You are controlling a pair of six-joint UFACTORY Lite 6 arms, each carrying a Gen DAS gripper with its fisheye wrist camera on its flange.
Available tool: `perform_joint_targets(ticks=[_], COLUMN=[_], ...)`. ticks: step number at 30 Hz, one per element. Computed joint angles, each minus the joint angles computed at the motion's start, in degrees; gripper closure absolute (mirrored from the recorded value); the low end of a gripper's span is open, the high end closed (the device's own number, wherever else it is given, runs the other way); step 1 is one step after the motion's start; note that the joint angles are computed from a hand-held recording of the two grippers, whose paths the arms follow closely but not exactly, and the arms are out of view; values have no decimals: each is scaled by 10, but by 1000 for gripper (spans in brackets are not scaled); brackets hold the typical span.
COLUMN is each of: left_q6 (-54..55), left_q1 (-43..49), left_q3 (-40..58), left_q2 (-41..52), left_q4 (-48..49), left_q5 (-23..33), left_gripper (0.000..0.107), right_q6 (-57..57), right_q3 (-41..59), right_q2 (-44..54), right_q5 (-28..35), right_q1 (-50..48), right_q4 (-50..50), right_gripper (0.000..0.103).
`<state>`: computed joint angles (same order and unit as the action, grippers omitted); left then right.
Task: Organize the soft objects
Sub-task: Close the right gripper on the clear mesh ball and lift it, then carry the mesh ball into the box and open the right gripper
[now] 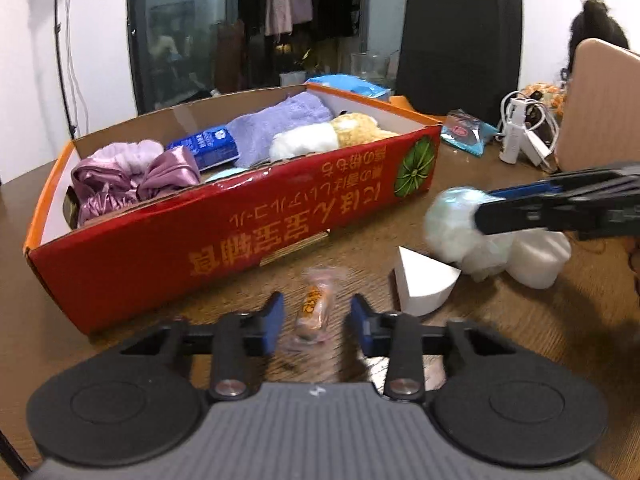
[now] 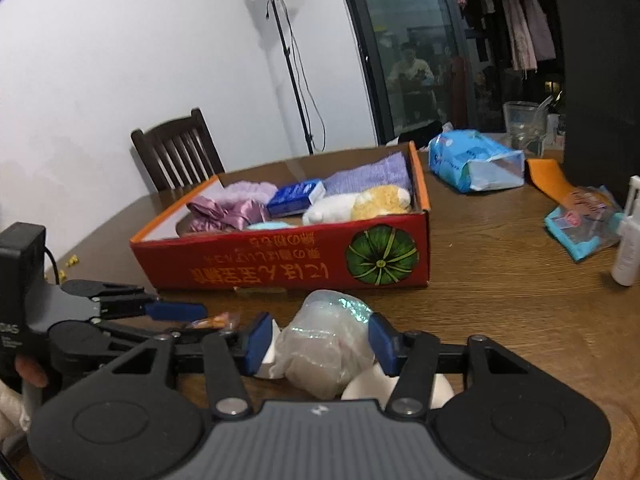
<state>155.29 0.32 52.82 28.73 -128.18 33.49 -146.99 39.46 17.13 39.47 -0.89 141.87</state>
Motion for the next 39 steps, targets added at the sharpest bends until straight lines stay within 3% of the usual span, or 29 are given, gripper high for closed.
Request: perform_joint_targets(ticks=[1,4,12,22,27,32,36,39], left_q6=[-18,-59,-58,-185,-224,-294,-496,-635], left_q1=[6,22,26,78,77,33,5,-22], left_q3=[4,11,-21,-162,-179,-65,129,266], left_q2=[4,15,-20,-278,-332,-250,-95,21], left_q4=[18,49,47,136,147,159,265,347], left_q5=[6,29,49,109,104,46,-5,-36], left_gripper=[88,90,94,94,94,93,93,93], right_q6=[-1,-7,-14,35,59,98,180,216], right_q3=[14,34,45,-65,-97,-25,139,269], right_q2=[16,43,51,-129,-208,-179,-59,38], right_q5=[-3,4,3,33,29,13,-24,-90], right_q1=[3,4,7,-21,-29,-28,-15,10], right_q4=[-1,6,14,-48,-72,-112,-175,-204], right_gripper=[74,80,89,89,89,89,89,89])
